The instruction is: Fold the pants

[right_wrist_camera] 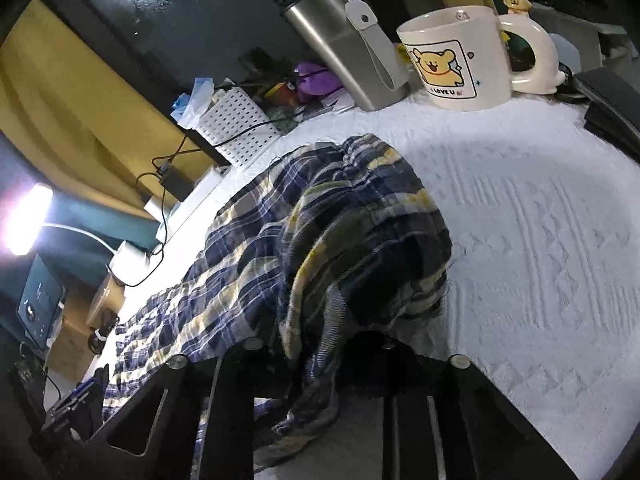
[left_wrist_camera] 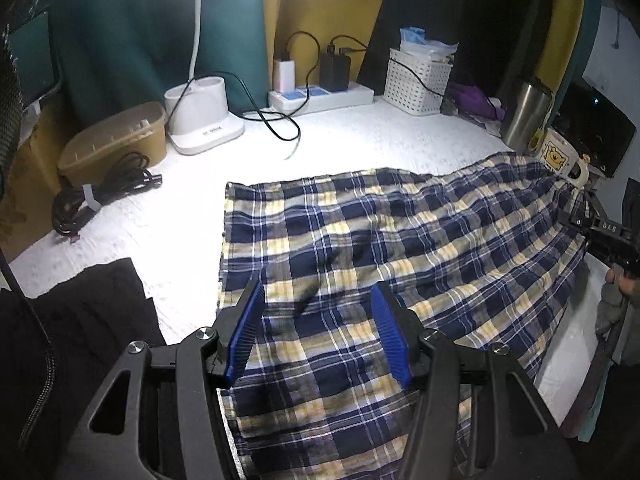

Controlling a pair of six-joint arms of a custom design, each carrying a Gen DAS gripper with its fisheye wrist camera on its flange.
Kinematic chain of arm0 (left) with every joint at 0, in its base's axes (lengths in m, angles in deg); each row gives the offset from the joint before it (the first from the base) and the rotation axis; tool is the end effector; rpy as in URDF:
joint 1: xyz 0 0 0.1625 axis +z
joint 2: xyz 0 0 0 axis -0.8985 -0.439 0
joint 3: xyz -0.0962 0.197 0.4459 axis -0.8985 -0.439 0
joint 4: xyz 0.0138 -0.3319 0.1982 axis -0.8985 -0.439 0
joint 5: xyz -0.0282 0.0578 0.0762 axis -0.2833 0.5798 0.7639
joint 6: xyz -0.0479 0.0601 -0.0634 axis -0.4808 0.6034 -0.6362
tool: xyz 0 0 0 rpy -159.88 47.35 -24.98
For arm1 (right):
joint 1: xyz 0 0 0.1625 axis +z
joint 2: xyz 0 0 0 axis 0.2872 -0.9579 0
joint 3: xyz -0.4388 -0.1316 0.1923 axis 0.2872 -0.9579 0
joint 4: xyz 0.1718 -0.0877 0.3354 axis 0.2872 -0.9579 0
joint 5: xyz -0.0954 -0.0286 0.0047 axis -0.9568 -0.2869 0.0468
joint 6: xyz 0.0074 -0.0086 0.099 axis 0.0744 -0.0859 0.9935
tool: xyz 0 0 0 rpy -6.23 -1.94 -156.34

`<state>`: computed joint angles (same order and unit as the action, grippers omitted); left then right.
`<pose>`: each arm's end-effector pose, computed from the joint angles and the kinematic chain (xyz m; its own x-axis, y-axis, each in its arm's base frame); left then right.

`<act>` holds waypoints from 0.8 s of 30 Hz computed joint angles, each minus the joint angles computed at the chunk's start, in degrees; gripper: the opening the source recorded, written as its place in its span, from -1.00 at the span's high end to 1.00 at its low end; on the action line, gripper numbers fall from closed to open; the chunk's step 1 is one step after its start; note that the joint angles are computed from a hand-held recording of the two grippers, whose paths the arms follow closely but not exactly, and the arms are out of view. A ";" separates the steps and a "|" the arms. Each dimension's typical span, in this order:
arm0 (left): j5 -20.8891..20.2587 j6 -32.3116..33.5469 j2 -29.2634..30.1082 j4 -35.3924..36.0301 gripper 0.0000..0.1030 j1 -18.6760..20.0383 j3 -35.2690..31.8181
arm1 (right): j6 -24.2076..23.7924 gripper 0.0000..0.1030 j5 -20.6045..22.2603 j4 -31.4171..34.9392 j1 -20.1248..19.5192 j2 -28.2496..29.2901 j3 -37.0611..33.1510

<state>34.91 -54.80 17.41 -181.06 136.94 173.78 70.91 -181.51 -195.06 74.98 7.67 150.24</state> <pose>-0.0179 -0.7524 0.2779 -0.7638 -0.0939 -0.6385 0.3576 0.7621 -0.5398 0.1458 -0.8709 0.0216 -0.9668 -0.1077 0.2316 -0.2300 0.7619 -0.6054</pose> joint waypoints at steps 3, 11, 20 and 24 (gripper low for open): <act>0.12 0.40 -0.13 -1.11 -0.07 -0.29 0.39 | -0.48 0.70 -0.28 -0.43 -0.01 -0.31 0.21; 0.35 1.98 -0.37 -2.77 -0.07 -0.65 0.84 | -1.28 0.71 -2.03 -3.02 -0.07 -1.80 1.55; 0.03 2.59 0.09 -2.81 -0.07 -1.31 0.56 | -2.07 0.71 -3.94 -6.52 -0.32 -4.00 4.15; -0.31 3.13 0.07 -3.68 -0.07 -1.48 0.87 | -3.31 0.71 -4.12 -7.79 0.23 -4.31 4.89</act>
